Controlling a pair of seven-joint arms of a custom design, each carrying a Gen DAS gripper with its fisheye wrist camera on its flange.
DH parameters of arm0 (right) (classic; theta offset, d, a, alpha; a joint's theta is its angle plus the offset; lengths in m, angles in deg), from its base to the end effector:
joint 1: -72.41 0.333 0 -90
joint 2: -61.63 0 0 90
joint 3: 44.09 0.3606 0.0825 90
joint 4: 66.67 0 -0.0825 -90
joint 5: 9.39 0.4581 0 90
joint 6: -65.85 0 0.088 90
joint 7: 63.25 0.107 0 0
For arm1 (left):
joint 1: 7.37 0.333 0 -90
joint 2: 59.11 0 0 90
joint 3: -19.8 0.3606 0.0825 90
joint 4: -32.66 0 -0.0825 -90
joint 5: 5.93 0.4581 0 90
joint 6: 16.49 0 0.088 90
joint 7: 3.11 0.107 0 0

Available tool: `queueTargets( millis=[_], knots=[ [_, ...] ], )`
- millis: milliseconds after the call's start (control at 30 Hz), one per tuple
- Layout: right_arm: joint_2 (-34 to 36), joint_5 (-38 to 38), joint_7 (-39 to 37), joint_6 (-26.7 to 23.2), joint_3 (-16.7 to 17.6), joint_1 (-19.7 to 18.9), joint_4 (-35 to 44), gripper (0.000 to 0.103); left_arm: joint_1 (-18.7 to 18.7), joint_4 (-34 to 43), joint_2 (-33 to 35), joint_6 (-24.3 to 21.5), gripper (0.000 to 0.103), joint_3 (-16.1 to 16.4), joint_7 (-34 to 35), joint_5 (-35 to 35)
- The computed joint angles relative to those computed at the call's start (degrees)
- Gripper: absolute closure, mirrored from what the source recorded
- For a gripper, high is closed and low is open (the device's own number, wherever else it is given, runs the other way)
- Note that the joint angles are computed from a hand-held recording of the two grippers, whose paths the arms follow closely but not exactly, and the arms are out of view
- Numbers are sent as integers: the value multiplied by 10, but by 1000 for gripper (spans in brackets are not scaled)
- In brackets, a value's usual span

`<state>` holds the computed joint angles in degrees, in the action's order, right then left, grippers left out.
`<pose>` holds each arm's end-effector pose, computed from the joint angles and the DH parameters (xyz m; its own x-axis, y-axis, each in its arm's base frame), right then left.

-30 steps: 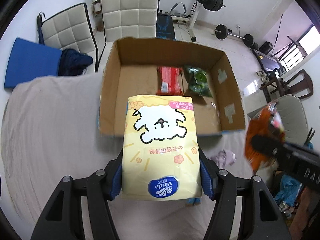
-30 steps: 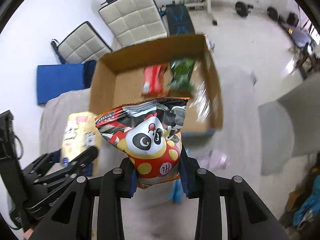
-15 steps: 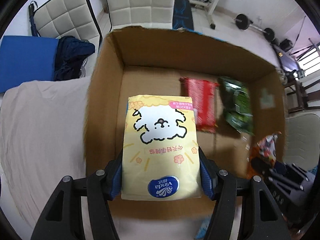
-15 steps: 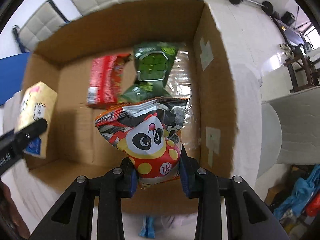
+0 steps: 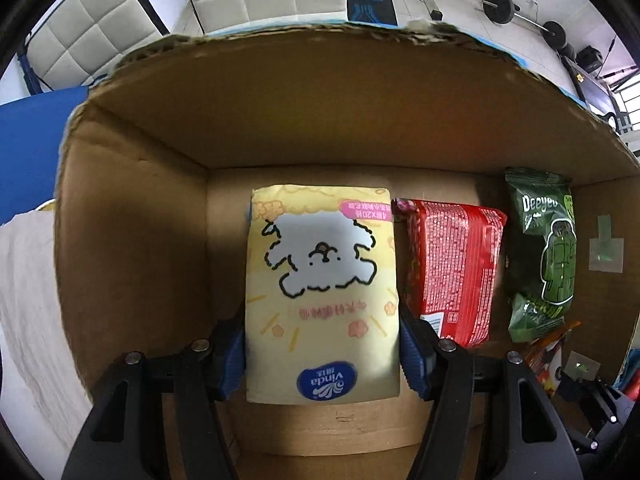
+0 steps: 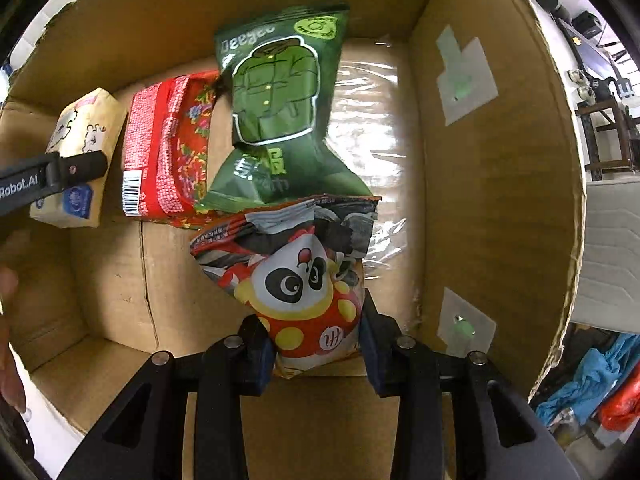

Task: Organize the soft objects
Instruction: 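Carry the tissue pack and panda bag into the box and release both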

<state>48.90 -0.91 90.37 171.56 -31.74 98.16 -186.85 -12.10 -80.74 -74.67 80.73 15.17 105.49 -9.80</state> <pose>0.4206 0.3530 0.5319 -0.4745 -0.8802 -0.0092 -0.8763 0.4713 0.1000 0.5261 -0.0978 0.6134 -0.4578 -0.8878 0.0466 -0.8888 0.4582 -0.0033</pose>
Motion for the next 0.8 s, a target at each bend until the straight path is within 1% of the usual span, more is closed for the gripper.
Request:
queueTargets(
  millis=[33,100,133,167,267,367,400,467,500,533,567,600,633,667,700,733,800],
  knots=[
    [4,1,-4,-3,-1,0,3,62,1,6,5,-9,42,2,-1,-4],
    [10,5,-5,-8,-2,1,12,54,3,17,14,-26,42,3,0,-6],
    [14,4,-5,-5,-2,0,17,48,4,19,14,-29,42,4,2,-8],
    [14,4,-2,-4,-2,0,21,43,5,19,12,-28,41,4,3,-9],
    [14,3,9,-3,1,3,32,41,9,22,0,-34,41,8,5,-15],
    [18,-7,19,-21,5,7,54,38,11,16,-22,-33,41,12,13,-13],
    [18,-8,20,-23,5,8,57,36,12,14,-32,-34,41,15,18,-13],
    [19,-15,29,-29,9,11,68,25,11,9,-50,-35,40,19,21,-16],
    [20,-17,33,-31,11,13,75,21,11,6,-62,-36,35,23,26,-19],
    [22,-21,37,-34,14,16,84,14,11,2,-75,-39,27,27,28,-23],
    [22,-27,42,-37,16,19,91,7,11,3,-81,-39,23,30,31,-25],
    [21,-32,49,-38,19,22,94,5,11,-4,-96,-37,18,33,35,-24],
    [21,-40,55,-40,22,24,99,0,10,-8,-108,-35,16,34,38,-20],
    [19,-50,62,-41,27,28,99,0,9,-3,-109,-33,16,34,39,-17],
    [19,-62,70,-47,32,31,104,0,8,-8,-122,-31,12,35,41,-14],
    [19,-71,78,-52,36,35,110,0,7,-12,-133,-28,6,37,43,-13],
    [16,-85,88,-57,40,41,120,0,5,-11,-145,-24,5,48,45,-20]
  ],
)
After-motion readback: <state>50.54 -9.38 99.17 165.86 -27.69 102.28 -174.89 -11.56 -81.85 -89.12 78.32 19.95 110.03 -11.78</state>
